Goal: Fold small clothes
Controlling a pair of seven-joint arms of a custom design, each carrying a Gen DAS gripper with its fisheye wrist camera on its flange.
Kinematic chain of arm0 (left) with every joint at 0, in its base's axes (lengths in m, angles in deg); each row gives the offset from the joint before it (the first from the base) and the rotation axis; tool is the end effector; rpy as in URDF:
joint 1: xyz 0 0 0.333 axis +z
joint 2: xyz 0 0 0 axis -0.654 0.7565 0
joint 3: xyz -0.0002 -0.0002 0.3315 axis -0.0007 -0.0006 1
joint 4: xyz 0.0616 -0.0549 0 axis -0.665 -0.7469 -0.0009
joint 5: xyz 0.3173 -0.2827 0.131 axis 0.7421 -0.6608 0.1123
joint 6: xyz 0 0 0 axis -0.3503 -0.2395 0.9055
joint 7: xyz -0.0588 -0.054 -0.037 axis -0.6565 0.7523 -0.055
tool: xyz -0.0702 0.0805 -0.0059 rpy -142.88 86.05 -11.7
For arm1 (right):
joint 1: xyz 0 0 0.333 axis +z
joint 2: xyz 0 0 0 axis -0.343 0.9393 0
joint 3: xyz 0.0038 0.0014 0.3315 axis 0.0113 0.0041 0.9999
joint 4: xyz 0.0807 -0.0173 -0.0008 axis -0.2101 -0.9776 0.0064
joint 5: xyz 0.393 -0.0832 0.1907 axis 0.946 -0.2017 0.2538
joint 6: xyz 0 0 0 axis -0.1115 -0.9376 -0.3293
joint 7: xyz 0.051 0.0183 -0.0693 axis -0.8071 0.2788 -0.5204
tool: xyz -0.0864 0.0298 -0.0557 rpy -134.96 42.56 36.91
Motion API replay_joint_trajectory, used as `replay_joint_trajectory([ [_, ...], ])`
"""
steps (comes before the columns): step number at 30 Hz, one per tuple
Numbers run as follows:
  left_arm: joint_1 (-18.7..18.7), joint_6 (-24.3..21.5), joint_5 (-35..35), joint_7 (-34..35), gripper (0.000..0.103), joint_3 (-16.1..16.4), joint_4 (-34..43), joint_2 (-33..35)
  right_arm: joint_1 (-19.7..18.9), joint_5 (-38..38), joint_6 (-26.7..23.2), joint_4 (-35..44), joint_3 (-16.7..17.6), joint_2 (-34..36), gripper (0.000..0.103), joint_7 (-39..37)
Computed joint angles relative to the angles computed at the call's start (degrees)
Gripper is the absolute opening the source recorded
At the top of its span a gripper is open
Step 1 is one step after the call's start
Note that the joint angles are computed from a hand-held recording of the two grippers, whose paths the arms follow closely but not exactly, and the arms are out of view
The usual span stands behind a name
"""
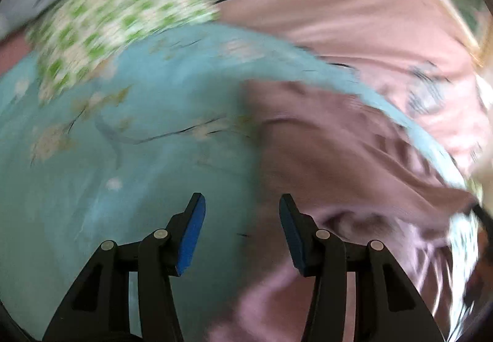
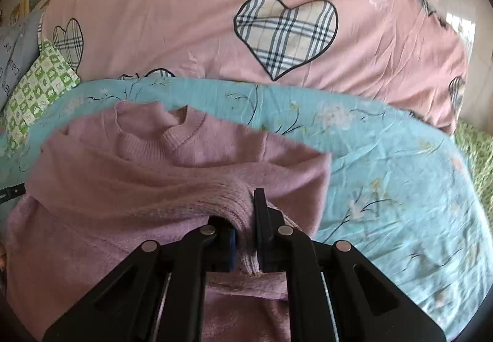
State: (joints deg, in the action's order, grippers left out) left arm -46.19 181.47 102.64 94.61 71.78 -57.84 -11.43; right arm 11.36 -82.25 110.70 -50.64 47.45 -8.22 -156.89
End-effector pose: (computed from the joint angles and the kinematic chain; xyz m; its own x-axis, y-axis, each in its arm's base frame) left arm 0.4975 -0.1923 0.4253 0.0941 -0.9678 0.2335 -0.7069 -0.2301 -0.6688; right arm 0.4123 0.4049 0.4644 -0.2575 -0.9662 0.0144 -0.5766 0.1417 -0.8046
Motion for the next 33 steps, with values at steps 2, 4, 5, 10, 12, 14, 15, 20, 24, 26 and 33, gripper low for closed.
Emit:
replay_joint_trajectory([
  [2,-2.4,0.3,-0.5,5.3,0.053,0.6,0.4,-0.2,0.0,-1.0,0.6,0.2,0.1,-0.2,0.010,1.1],
  [4,-2.1,-0.9,1.8,6.8,0.058,-1.0,1.8,0.7,0.1,-2.2,0.6,1.2,0.4,-0.2,0.010,1.6],
  [5,-0.1,-3.2,6.6,3.9,0.063,-3.6,3.3,1.4,0.2,-2.9,0.5,1.7,0.5,-0.2,0.010,1.6],
  [10,-2.1,-21.7,14.3,-0.8,0.050,-5.2,12.3,9.0,0.3,-5.3,1.1,3.8,0.7,-0.2,0.010,1.4],
  [12,-2.7,-21.7,11.2,-1.1,0.018,-3.0,12.5,9.5,0.2,-5.5,0.9,5.2,0.6,0.5,0.010,0.1],
  [14,-2.3,-15.9,7.1,-2.3,0.018,-0.8,10.2,7.7,0.3,-7.2,0.1,7.0,0.8,1.0,0.010,-1.0],
  [15,-1.9,-13.8,7.1,-3.9,0.018,-0.3,9.2,6.6,0.4,-9.4,-0.2,7.6,1.1,0.8,0.010,-0.3],
  [20,-1.2,-12.5,13.2,-8.8,0.012,-1.4,8.0,4.9,2.4,-25.4,-10.7,11.2,4.5,2.4,0.010,-0.6],
  [24,-2.0,-12.9,11.4,-7.6,0.011,-1.1,7.8,5.5,3.1,-18.0,-10.3,8.7,1.8,3.9,0.010,-2.4],
  [26,-2.0,-11.9,9.7,-6.2,0.012,-0.5,7.4,5.9,2.8,-11.9,-8.1,5.7,0.3,4.4,0.010,-3.0],
  [33,-1.9,-7.3,5.2,-0.2,0.020,0.6,4.3,5.0,1.8,9.9,1.4,-0.9,-1.8,5.1,0.028,-8.5],
])
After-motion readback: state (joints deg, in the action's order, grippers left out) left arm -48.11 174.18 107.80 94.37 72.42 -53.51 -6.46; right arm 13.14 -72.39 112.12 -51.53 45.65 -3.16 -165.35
